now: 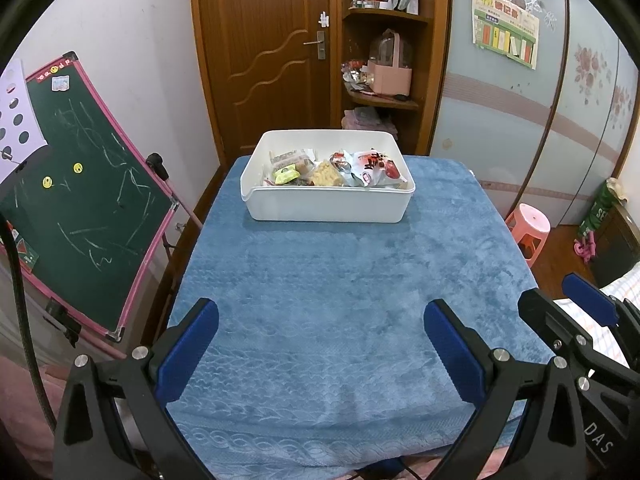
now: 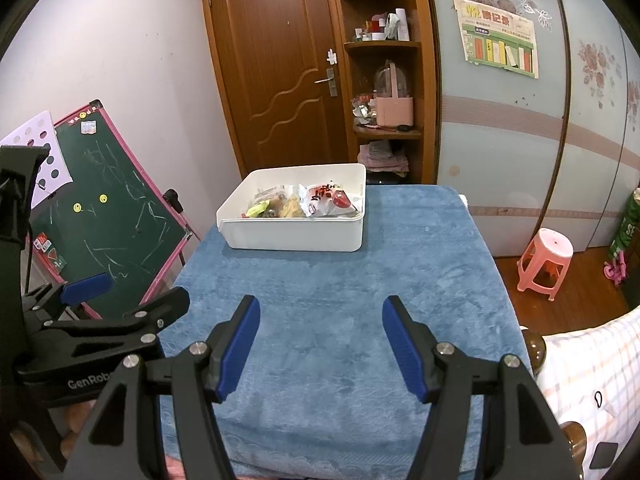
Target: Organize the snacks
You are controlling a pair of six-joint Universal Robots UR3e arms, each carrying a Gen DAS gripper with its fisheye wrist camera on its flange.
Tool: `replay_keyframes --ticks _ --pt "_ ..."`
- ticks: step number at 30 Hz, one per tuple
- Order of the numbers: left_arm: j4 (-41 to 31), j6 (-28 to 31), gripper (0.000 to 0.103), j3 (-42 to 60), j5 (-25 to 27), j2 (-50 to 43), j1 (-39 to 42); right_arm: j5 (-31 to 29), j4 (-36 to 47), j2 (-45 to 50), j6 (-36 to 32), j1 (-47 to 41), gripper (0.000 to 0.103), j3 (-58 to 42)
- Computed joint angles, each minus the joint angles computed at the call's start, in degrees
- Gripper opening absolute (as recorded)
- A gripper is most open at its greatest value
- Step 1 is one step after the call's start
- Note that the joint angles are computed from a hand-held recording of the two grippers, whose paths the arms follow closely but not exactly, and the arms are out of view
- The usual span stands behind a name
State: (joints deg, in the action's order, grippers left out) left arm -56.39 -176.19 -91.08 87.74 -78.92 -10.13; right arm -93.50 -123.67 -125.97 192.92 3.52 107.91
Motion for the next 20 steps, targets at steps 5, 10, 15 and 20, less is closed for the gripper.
replay_keyframes --ticks 5,10,15,20 --pt "0.21 -0.04 0.102 -0.16 0.15 -0.04 -0.16 -0.04 -0.04 0.02 -0.02 -0.01 0.064 -0.01" --pt "0.11 -0.04 0.102 -0.58 -0.02 0.16 -0.13 0.61 0.25 -0.32 -0.52 -0.73 0.064 0.07" --pt "-0.2 0.15 0.102 -0.67 -0.14 0.16 0.03 0.77 0.35 -0.42 -0.55 -0.87 0.064 0.17" --pt "-0.48 0.35 0.102 -0.81 -0.39 0.28 0.36 0.23 -0.1 -0.45 -0.05 -0.2 0.064 0.82"
